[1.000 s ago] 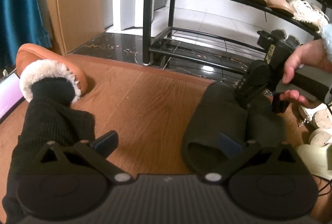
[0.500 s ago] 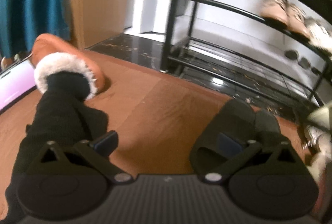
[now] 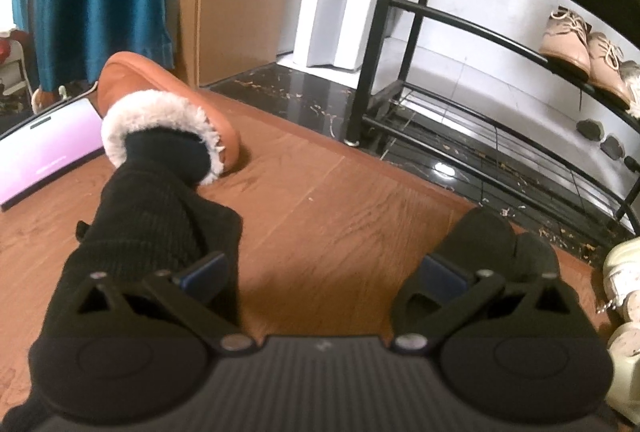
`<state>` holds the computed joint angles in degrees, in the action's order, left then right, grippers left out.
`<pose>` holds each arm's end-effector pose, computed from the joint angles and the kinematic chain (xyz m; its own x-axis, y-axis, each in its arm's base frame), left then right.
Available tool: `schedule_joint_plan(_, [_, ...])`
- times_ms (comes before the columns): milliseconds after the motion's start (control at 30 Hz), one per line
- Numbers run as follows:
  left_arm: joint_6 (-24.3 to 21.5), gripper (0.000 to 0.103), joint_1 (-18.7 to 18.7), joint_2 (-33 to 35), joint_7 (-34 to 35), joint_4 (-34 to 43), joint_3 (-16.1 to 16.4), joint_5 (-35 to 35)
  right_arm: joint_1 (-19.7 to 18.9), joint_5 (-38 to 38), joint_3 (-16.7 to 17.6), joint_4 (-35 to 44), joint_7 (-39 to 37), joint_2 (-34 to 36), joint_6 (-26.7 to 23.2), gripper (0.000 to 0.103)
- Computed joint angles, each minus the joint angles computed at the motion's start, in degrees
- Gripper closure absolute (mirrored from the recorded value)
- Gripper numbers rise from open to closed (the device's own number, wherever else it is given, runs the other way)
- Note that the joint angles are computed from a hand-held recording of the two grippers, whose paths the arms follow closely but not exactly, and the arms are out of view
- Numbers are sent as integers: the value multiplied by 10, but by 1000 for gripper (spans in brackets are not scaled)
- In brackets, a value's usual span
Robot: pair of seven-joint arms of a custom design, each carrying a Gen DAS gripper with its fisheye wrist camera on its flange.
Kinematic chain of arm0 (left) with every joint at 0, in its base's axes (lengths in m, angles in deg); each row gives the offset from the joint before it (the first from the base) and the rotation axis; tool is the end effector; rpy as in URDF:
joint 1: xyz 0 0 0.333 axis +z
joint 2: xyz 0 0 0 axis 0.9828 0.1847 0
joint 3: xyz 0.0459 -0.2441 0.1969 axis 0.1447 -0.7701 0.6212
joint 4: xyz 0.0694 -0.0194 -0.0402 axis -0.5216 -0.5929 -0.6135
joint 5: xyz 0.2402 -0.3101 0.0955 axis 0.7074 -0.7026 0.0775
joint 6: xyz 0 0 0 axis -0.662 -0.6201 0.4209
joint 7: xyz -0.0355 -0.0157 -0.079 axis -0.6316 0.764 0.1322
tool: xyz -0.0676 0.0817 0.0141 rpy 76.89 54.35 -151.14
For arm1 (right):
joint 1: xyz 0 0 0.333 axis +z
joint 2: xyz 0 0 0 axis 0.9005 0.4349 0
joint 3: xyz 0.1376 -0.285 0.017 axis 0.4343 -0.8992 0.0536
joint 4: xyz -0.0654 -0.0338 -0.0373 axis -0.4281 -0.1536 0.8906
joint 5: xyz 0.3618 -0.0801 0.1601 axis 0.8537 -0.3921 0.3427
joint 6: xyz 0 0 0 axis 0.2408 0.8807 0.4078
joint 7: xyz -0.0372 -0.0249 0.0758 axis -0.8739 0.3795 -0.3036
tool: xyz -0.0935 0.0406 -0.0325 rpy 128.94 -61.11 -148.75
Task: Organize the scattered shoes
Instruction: 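Lift the black slide pair with the right tool toward the shoe rack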
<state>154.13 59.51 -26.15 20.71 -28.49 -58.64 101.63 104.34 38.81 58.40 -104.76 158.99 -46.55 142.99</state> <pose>0.6780 -0.3209 0.5732 0.1548 -0.9765 0.1497 -0.6216 -0.2140 -0.7535 0.6392 0.4945 0.4906 -0.0114 -0.9859 -0.1669 -0.5650 0.1441 -0.8124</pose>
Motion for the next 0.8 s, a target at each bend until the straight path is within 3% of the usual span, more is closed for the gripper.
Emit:
schedule_joint_plan(133, [1,1,1,2,2,2,-1,-5,5,-2,-8,23,12,23,-20,0])
schedule_joint_plan(400, [-5,1,0,12,17,14,-3,-16,14,-2,-24,104,-34,92,-64,0])
schedule_joint_plan(533, [-6,1,1,14,22,16,-4,-22,11,5,-29,107,-43,95,-58,2])
schedule_joint_plan(633, [-7,1,1,16,24,19,-4,-26,8,1,-37,103,-45,95,-50,8])
schedule_joint_plan(800, [-7,1,0,18,30,21,-4,-30,6,-18,-47,78,-36,84,-23,39])
